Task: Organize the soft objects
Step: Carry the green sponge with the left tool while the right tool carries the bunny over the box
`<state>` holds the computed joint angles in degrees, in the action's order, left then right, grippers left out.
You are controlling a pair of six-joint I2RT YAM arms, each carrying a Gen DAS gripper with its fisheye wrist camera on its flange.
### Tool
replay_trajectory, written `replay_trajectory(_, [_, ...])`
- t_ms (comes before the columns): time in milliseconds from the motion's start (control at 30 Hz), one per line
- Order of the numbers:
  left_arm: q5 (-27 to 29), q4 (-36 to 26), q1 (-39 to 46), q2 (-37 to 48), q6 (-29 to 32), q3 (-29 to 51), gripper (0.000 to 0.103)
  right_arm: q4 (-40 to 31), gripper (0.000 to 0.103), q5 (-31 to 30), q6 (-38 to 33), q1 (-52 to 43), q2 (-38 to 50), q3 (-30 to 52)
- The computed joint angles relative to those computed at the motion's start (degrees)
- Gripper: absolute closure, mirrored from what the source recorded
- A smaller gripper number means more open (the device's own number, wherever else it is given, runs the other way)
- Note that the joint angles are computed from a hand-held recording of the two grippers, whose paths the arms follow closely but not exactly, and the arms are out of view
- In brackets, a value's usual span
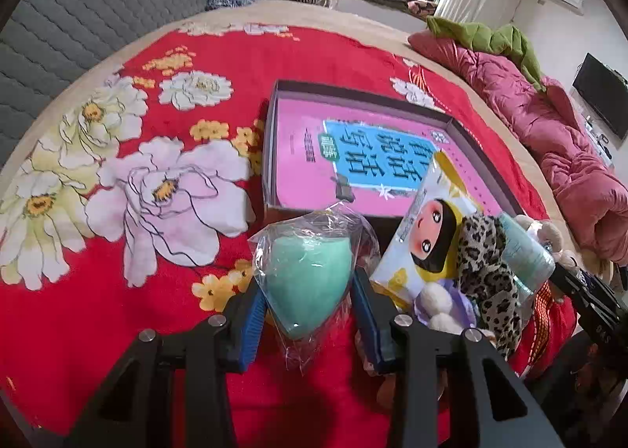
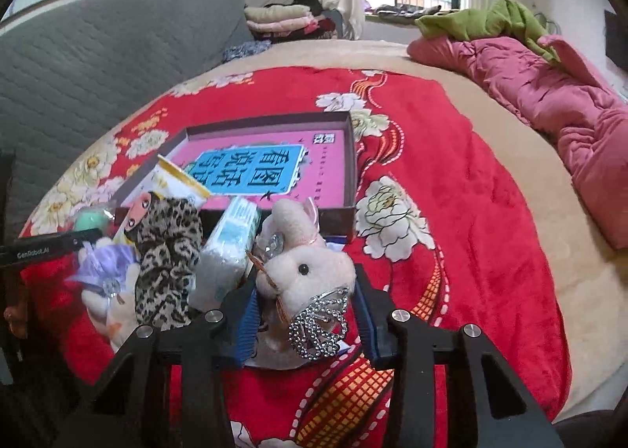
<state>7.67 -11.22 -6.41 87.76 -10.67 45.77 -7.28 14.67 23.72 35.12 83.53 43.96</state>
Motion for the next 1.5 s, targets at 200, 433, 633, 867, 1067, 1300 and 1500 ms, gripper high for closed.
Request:
replay_trajectory(200, [-0.52, 1.29, 0.23, -2.85, -0.56, -1.09, 0.061, 0.61, 0.06, 0.32, 0.88, -1.03, -2.42, -1.01])
replay_trajectory(433, [-1.72, 2.21, 0.84, -4.1, -1.26, -1.43, 0.061, 2.11, 0.06, 0.31, 1.0, -1.36, -4.17, -1.63])
replay_trajectory(633, [-2.15, 2.48, 0.67, -3.43, -2.2, -0.73, 0.061, 3.84, 0.06, -1.24, 1.18, -2.57, -3.47, -0.75])
replay_trajectory(867, [-3.84, 3.11, -1.25, -0.88, -2.58, 1.77, 0.061, 6.57, 0.06, -2.87, -0.42, -4.48, 0.09, 2.33])
replay_trajectory(1067, [-5.07, 3.32, -2.38, 2.46, -2.51, 5.22, 0.061, 8.45, 0.06, -3.48, -1.95, -5.34, 4.68, 6.3])
replay_trajectory(1300, [-3.61, 2.84, -2.13, 7.28, -3.76, 9.35, 0.061, 9.33, 0.06, -5.35, -2.82, -6.63, 9.42, 10.58])
replay_trajectory(1500, [-4.99, 2.55, -2.36, 11.63, -3.45, 13.32, 0.061, 8.98, 0.06, -6.8, -4.59, -8.33, 14.73, 15.19])
